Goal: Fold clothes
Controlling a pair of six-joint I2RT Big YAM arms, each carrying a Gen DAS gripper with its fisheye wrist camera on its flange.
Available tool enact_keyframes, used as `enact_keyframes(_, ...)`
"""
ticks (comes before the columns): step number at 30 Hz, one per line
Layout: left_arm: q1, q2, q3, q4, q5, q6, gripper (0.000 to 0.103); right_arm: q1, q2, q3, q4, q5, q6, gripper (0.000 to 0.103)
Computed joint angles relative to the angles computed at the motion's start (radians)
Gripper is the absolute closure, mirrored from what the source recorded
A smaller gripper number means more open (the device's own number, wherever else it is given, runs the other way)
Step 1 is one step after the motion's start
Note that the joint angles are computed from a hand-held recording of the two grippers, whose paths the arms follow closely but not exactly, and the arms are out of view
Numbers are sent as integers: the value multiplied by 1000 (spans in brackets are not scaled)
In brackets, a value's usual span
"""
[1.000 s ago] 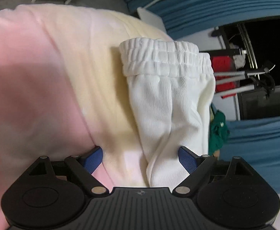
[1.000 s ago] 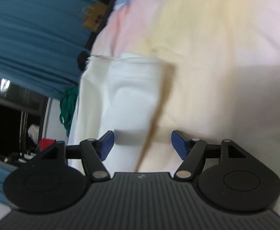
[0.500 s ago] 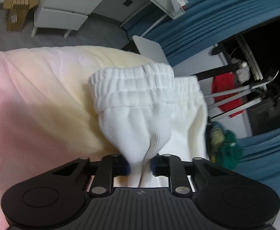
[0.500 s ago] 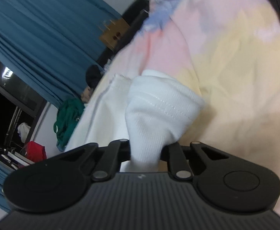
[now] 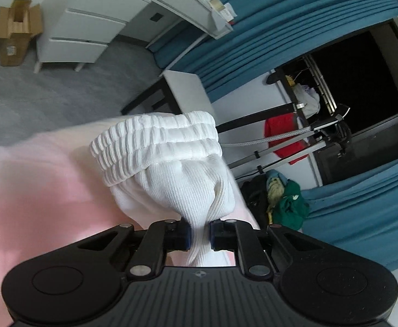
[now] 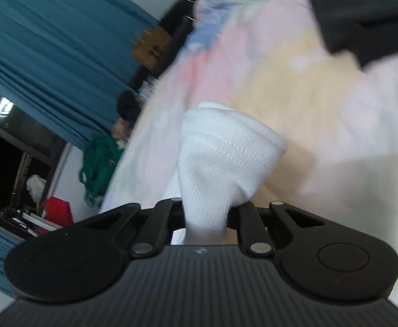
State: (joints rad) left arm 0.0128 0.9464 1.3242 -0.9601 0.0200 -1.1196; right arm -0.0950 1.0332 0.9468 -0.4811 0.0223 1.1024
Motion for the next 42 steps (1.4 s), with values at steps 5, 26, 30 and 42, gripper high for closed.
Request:
enact_keyframes(5, 98, -135, -67, -209, 118, 112, 90, 0, -83, -105, -22, -20, -7, 90)
enact_keyframes(26, -362, -130, 45, -555, -497, 372, 5, -54, -78, -185, 36, -132, -106, 90)
enact_keyframes(30, -591, -114, 111, -606, -720, 357, 0, -51, -79, -185, 42, -125, -103, 90)
enact_keyframes(42, -841, 79, 92, -256, -770, 401, 0, -19, -88, -172, 71, -48, -132, 90)
